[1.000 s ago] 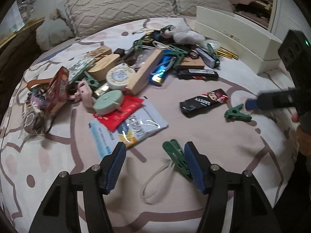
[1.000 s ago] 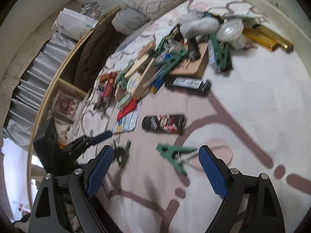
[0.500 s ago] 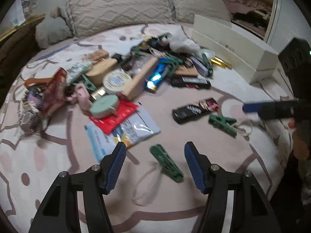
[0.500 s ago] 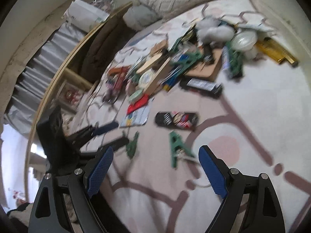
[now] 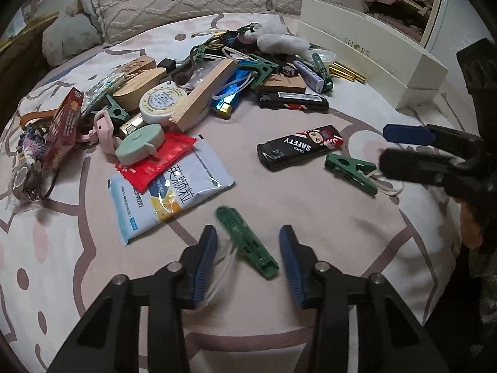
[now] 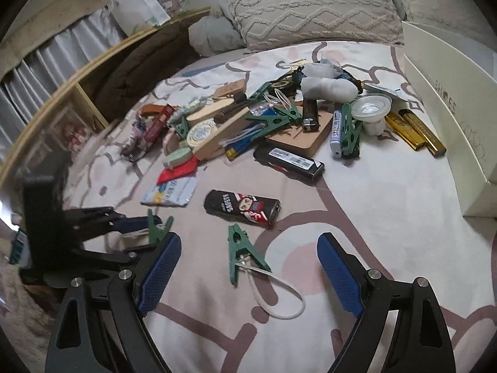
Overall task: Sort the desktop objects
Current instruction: 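Close the right tool on the green clothespin and lift it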
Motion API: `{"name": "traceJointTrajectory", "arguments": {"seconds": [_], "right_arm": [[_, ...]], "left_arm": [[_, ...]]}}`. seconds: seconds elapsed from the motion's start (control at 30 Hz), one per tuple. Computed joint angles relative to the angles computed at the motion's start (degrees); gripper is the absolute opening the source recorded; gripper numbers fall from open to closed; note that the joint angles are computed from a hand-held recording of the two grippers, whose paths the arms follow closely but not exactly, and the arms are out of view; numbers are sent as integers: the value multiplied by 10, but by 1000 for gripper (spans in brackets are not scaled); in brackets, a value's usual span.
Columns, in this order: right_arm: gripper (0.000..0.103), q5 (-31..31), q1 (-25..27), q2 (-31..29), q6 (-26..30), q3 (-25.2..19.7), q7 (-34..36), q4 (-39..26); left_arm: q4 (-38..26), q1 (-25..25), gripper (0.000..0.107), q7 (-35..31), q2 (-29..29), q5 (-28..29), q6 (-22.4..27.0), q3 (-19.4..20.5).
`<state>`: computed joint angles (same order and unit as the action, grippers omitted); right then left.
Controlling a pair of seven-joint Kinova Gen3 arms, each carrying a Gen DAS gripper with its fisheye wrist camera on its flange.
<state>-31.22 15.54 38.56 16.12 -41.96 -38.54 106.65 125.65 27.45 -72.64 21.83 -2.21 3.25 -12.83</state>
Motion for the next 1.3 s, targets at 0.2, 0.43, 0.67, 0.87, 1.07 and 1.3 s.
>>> {"name": "traceJointTrajectory", "arguments": {"seconds": [0.2, 0.43, 0.67, 0.87, 1.07, 1.3], "right_arm": [[74, 27, -16, -3, -18, 1, 13, 13], [47, 68, -82, -17, -25, 57, -19, 16], [42, 110, -106, -26, -52, 76, -59, 26], [42, 151, -124, -28, -72, 88, -104, 31], [41, 180, -122, -27, -70, 84, -136, 30], [31, 198, -137, -37, -71, 99, -164, 32]], "left_arm": [[8, -95, 39, -21, 1, 17, -16, 88], [9, -128, 39, -28, 3, 41, -18, 117], [22, -139, 39, -30, 4, 59, -46, 128], [28, -82, 36, -37, 1, 73, -56, 76], [39, -60, 31, -48, -2, 90, -74, 59], [49, -49, 24, -64, -6, 117, -101, 57]]}}
